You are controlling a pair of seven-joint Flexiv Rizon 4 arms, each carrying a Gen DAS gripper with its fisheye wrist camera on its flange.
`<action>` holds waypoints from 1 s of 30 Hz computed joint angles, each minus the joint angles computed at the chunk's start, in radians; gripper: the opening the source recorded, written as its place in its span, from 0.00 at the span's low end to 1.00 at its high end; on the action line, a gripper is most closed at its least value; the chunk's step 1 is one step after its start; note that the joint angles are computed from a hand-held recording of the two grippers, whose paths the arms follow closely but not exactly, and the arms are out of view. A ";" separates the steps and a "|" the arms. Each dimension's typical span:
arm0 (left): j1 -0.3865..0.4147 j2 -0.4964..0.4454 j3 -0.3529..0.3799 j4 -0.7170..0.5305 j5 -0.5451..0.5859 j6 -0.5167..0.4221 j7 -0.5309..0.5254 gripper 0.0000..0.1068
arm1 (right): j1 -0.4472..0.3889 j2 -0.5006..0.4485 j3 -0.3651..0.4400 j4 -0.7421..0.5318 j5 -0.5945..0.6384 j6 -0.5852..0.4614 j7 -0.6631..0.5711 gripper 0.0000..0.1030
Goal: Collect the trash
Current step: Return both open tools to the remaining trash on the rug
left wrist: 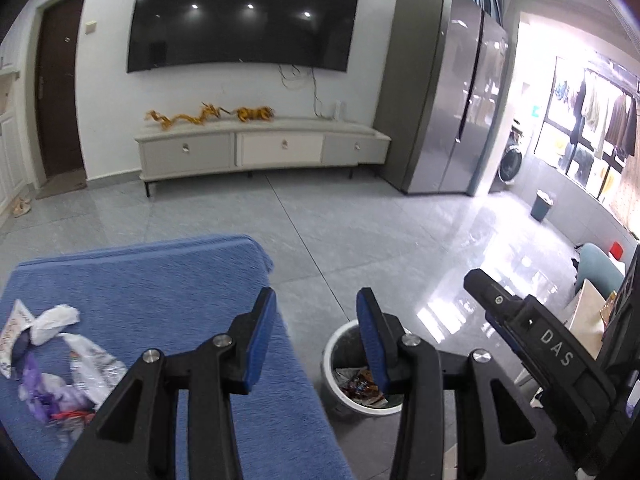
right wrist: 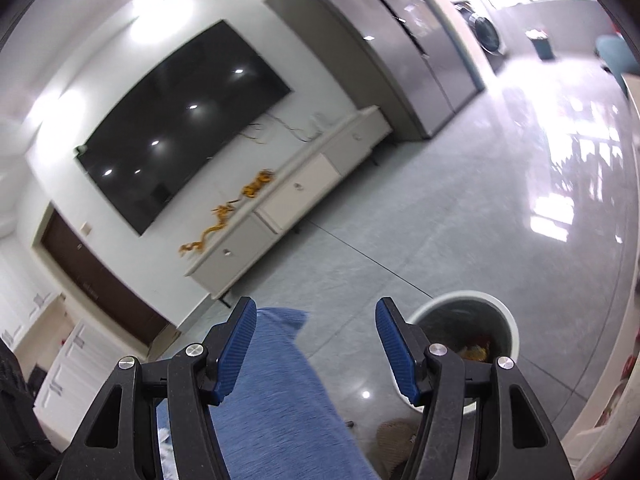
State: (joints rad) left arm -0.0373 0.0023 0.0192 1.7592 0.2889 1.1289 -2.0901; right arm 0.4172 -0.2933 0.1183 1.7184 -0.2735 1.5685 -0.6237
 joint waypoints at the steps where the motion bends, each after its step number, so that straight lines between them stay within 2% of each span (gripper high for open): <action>1: 0.002 0.033 0.011 0.022 0.017 0.004 -0.017 0.37 | 0.013 0.011 -0.007 0.006 -0.013 0.011 0.000 0.58; 5: 0.045 0.134 0.018 0.089 0.047 0.009 -0.053 0.39 | 0.055 0.043 -0.027 0.023 -0.063 0.044 0.000 0.58; 9: 0.124 0.259 0.020 0.174 0.085 0.014 -0.089 0.44 | 0.082 0.055 -0.033 0.023 -0.103 0.069 -0.005 0.58; 11: 0.168 0.314 0.009 0.211 0.106 0.007 -0.104 0.46 | 0.114 0.064 -0.061 0.031 -0.137 0.083 0.005 0.58; 13: 0.207 0.366 0.008 0.248 0.111 0.006 -0.103 0.49 | 0.148 0.071 -0.095 0.037 -0.176 0.095 0.021 0.58; 17: 0.276 0.452 0.024 0.320 0.095 0.003 -0.067 0.50 | 0.167 0.072 -0.103 0.042 -0.211 0.117 0.018 0.58; 20: 0.319 0.495 0.035 0.370 0.068 0.009 -0.038 0.50 | 0.199 0.075 -0.129 0.045 -0.241 0.124 0.018 0.58; 23: 0.350 0.526 0.055 0.413 0.029 0.017 0.001 0.50 | 0.188 0.062 -0.097 0.033 -0.239 0.120 -0.012 0.58; 26: 0.388 0.554 0.057 0.450 0.008 0.019 0.022 0.50 | 0.212 0.056 -0.111 0.033 -0.251 0.118 -0.018 0.58; 30: 0.441 0.576 0.043 0.481 0.008 0.012 0.046 0.50 | 0.213 0.033 -0.092 0.006 -0.251 0.096 -0.042 0.58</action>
State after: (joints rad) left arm 0.4041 0.5778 0.0624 2.2398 0.2969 1.1410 -2.0442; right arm 0.6298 -0.2603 0.0264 1.7242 -0.5244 1.6650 -0.6659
